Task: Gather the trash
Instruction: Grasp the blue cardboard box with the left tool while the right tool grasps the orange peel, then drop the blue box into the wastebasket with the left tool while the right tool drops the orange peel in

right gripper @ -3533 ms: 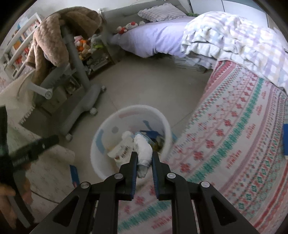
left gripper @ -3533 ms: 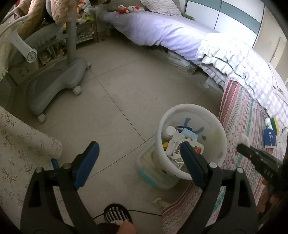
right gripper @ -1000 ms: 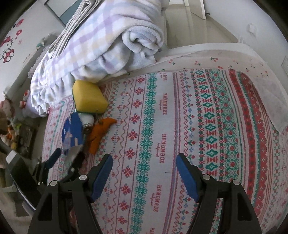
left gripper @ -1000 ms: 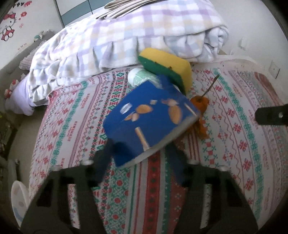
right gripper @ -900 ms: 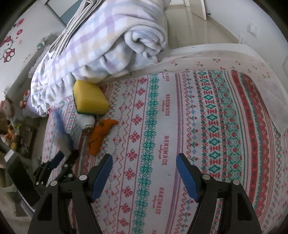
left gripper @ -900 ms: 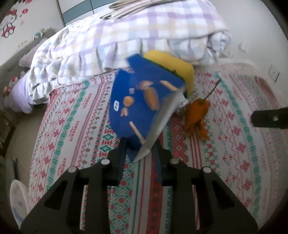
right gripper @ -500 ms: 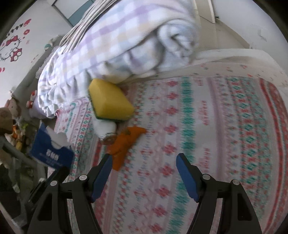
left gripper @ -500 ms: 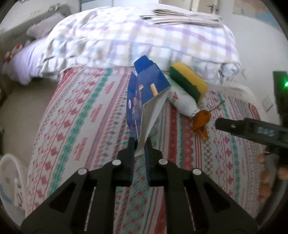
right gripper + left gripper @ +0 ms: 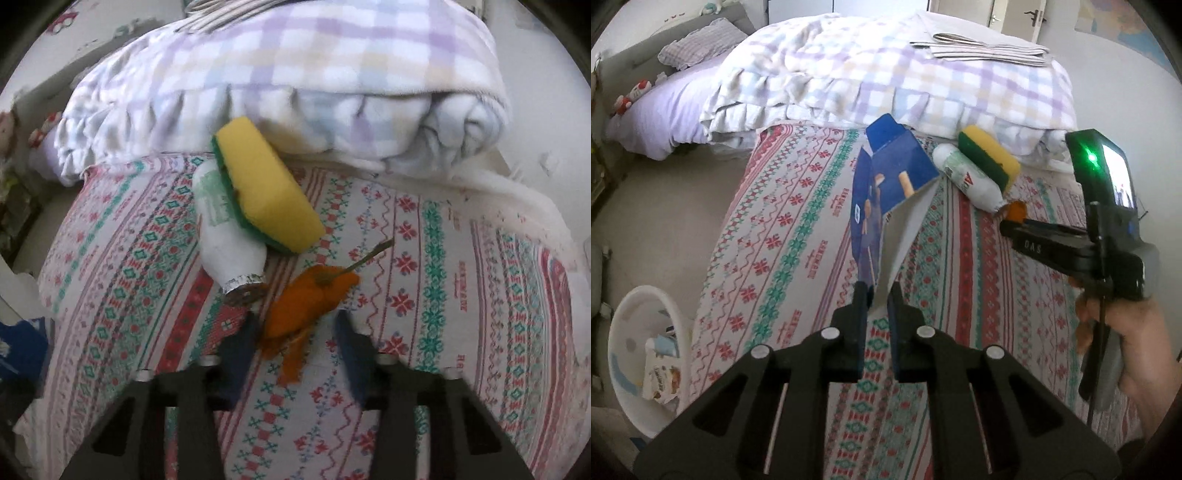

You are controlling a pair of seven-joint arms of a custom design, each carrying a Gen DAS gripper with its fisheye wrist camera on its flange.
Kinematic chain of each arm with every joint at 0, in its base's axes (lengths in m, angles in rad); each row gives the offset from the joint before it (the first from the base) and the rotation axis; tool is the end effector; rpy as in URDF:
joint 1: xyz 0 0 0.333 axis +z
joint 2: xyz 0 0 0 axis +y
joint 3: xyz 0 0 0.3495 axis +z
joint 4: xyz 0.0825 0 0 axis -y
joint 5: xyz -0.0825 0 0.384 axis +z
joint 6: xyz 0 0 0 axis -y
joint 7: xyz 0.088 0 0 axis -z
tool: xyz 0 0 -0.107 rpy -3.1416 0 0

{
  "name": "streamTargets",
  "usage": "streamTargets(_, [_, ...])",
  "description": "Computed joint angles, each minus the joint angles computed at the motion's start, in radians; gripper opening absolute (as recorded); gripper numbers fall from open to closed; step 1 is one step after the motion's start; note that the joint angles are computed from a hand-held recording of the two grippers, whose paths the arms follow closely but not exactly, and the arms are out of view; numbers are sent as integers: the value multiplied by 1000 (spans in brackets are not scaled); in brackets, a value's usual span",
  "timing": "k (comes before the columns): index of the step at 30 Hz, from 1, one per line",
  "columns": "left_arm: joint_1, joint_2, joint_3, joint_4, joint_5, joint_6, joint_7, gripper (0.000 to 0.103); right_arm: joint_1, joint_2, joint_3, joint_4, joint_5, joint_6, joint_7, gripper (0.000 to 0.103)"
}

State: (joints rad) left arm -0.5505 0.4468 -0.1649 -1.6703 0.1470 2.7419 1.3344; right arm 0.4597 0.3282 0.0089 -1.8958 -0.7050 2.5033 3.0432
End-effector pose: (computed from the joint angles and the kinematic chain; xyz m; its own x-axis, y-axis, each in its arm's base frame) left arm 0.5599 -0.4676 0.4518 -0.5495 -0.8312 0.0844 -0.7024 0.4049 -0.5853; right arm 0.5861 0.3012 0.3895 -0.4485 -0.8907 -0.0742 -0.7434 0.4178 -0.5223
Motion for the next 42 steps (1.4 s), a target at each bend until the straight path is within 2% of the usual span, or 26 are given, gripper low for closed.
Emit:
streamTargets(5, [38, -36, -32, -45, -52, -2, 44, 12, -37, -49, 17, -86, 62, 101, -45, 15])
streamTargets(10, [93, -70, -71, -86, -149, -12, 99, 12, -69, -123, 31, -201, 138, 242, -65, 14])
streamTargets(15, [127, -111, -85, -136, -217, -7, 138, 12, -69, -190, 41, -279, 157, 328, -58, 14])
streamTargets(21, [178, -163, -110, -200, -327, 2, 198, 12, -66, -245, 74, -322, 204, 356, -82, 14])
streamTargets(26, [197, -203, -98, -251, -369, 9, 201, 12, -53, -268, 102, -317, 250, 349, -111, 14])
streamTargets(37, [274, -281, -80, -357, -467, 18, 225, 13, 10, -164, 121, -154, 286, 331, -202, 14])
streamTargets(42, [295, -296, -55, -386, -445, 13, 190, 13, 36, -91, 124, -61, 321, 321, -262, 14])
